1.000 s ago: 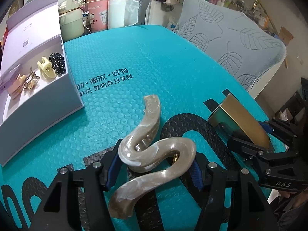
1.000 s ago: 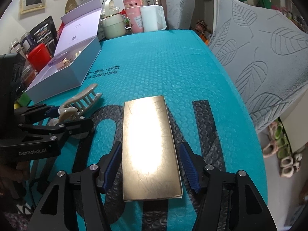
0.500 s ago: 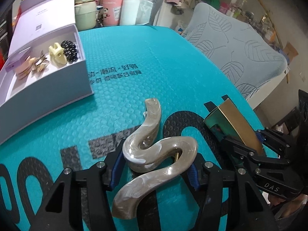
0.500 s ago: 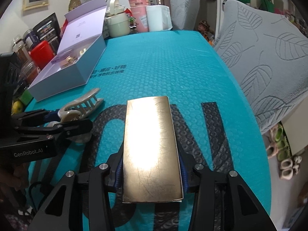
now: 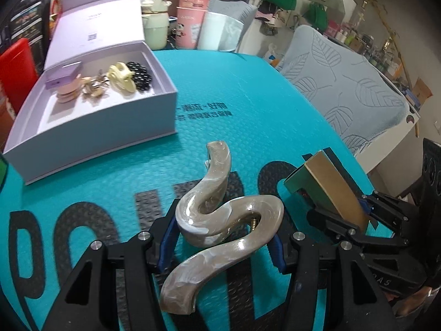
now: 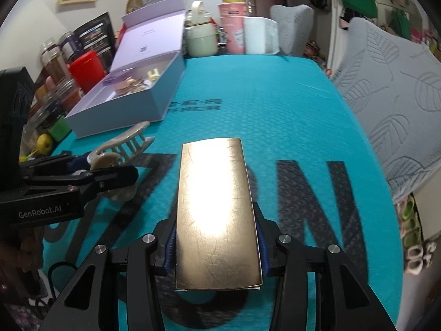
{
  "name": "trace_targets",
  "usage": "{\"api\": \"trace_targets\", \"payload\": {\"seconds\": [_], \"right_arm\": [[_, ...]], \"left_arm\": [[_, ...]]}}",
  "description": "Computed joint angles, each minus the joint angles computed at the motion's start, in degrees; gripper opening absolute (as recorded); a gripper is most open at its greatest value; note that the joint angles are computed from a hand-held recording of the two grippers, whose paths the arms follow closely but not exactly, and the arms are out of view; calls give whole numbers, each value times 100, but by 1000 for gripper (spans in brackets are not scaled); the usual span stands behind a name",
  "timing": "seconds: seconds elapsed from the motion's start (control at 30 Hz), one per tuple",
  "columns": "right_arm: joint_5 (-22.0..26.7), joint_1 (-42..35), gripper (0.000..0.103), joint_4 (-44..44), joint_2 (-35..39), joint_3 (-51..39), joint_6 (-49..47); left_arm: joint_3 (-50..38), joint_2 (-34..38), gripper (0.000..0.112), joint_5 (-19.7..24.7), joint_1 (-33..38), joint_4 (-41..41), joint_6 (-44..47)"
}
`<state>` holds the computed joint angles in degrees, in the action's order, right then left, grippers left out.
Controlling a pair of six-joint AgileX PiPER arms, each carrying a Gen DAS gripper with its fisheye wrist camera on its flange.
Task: Organize rigid objects
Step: 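Carry the claw clip and gold case over the lavender box with both tools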
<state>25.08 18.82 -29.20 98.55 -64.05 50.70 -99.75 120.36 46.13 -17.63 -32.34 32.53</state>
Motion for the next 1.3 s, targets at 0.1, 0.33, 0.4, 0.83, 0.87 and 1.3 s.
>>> {"api": "trace_targets", "payload": {"seconds": [0.1,0.33,0.4,0.83,0.87,1.3], "right_arm": [[28,73,44,228,123,-201,-177],[22,210,44,695,395,-615,-697],[63,262,44,861,492,-785,-920],[356,443,44,1953,1134,-1842,-2363],[390,463,44,1990,1180,-1916,-2415],[816,586,44,2523,1586,-2836,-3258]], "left_arm": [[64,-71,55,-23,116,-9,-4],[70,-73,55,-23,396,68,-117],[128,-97,55,-49,499,7,-110],[435,-203,55,-60,982,-288,-12],[471,-230,55,-74,1008,-283,-2],[259,-342,55,-63,1256,-93,-251]]}}
